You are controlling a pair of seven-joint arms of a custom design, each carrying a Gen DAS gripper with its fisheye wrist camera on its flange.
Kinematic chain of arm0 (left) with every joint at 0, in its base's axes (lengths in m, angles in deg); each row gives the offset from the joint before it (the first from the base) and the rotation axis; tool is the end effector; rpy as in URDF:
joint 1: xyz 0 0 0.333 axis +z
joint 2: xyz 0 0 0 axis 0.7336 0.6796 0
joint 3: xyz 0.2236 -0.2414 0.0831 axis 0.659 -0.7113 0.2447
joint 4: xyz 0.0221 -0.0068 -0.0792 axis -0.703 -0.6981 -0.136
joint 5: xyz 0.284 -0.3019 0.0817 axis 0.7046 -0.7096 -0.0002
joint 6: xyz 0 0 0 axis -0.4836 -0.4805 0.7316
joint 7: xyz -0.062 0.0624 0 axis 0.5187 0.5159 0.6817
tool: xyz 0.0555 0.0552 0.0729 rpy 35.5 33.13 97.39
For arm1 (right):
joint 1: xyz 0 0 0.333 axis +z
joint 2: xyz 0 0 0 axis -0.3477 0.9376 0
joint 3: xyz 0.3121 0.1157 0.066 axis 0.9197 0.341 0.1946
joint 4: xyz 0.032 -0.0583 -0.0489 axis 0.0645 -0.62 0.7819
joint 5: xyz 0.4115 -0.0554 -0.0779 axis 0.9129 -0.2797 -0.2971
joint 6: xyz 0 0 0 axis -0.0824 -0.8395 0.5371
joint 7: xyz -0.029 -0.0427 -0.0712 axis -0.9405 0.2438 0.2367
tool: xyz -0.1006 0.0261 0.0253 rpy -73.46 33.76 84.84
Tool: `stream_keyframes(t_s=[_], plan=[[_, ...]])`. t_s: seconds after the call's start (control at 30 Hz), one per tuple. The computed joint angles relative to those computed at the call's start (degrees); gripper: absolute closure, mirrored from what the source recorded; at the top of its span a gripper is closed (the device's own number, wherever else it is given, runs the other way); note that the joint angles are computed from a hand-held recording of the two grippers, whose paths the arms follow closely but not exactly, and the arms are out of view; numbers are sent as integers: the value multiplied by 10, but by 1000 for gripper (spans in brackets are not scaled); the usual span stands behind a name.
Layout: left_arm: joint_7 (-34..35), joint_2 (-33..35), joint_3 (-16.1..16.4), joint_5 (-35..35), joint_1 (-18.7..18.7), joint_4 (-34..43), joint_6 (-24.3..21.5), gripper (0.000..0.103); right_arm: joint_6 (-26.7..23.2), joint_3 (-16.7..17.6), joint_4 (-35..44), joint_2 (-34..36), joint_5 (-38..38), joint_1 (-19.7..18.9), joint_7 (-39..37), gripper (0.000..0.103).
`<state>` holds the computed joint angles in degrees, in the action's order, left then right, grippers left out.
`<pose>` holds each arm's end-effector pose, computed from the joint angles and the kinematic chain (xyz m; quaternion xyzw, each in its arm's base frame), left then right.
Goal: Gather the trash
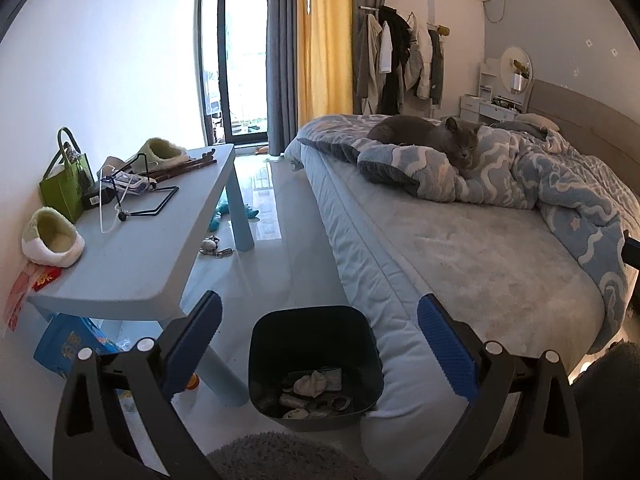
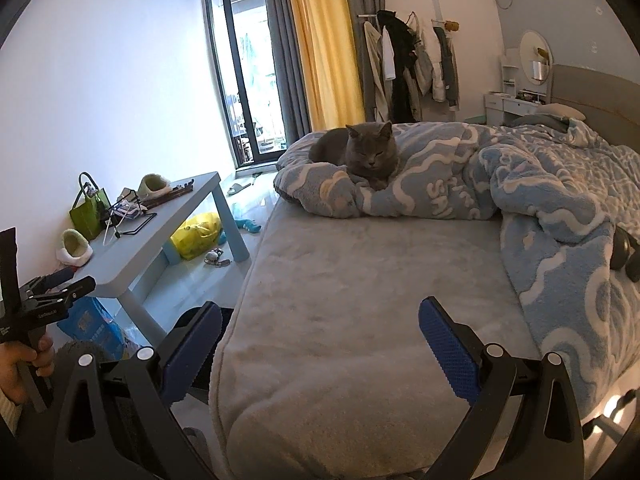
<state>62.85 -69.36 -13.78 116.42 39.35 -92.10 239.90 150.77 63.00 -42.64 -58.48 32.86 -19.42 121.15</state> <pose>0.6415 -0.1723 0.5332 -0.7106 0.5249 -0.2717 0.3818 0.7404 0.0953 0.5376 -0.7368 0.4626 -0.1831 0.4578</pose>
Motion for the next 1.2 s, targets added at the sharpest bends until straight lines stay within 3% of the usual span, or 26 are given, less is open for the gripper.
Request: stream_keyframes(t_s=[1.2], plan=[[8, 1, 1, -9, 1, -4, 2, 3, -4, 1, 4, 4, -13, 0, 5, 3]])
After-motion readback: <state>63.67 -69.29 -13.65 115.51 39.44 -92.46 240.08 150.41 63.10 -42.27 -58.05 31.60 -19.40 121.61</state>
